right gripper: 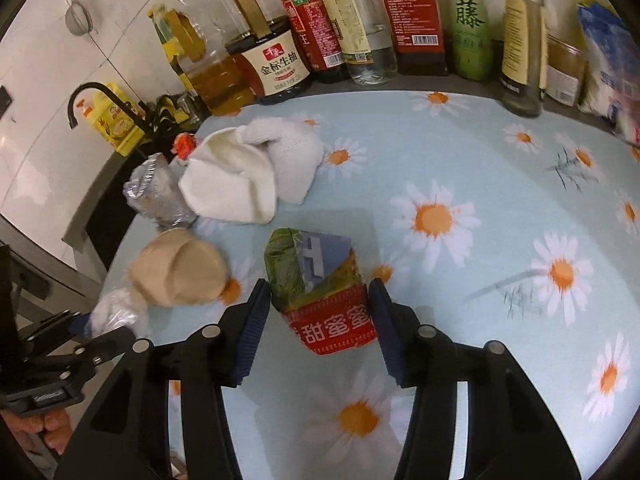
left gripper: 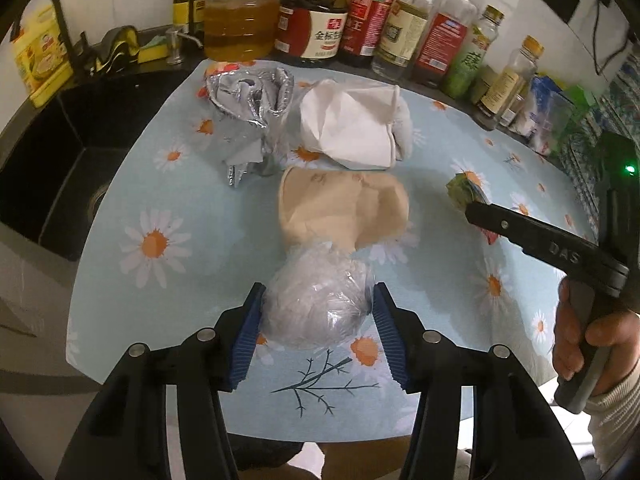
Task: Collect trash
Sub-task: 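Grasp the plastic bag with the left gripper while the right gripper grasps the red-green snack packet, then lower both items over the trash bin and open both grippers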
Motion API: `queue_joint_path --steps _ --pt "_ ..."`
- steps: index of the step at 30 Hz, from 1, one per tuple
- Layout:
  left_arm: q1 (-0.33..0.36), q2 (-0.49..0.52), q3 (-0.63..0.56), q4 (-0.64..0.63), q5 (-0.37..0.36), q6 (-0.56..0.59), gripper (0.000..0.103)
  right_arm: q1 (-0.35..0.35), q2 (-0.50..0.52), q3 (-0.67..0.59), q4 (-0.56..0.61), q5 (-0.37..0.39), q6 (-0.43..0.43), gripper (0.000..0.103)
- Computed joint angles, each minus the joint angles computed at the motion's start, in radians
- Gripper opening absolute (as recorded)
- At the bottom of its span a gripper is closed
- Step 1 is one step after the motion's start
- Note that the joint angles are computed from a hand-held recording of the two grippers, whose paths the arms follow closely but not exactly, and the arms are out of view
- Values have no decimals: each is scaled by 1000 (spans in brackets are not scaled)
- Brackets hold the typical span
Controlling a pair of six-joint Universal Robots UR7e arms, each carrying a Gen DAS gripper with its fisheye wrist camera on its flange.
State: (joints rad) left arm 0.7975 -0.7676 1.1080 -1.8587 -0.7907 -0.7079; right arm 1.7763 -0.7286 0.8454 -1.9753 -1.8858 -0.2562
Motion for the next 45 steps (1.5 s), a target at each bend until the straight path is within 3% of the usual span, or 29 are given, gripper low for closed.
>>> queue_joint_path --steps 9,19,33,45 --pt "-8 -113 136 -99 -73 151 52 74 -165 307 -204 -76 125 51" --pt "-13 -258 282 -183 -162 282 52 188 -287 555 -325 -162 317 51" --pt "-3 -417 438 -142 -262 322 52 274 -322 733 -392 -189 488 51" --pt "37 -490 565 -101 -318 253 52 264 -329 828 -343 -143 580 52"
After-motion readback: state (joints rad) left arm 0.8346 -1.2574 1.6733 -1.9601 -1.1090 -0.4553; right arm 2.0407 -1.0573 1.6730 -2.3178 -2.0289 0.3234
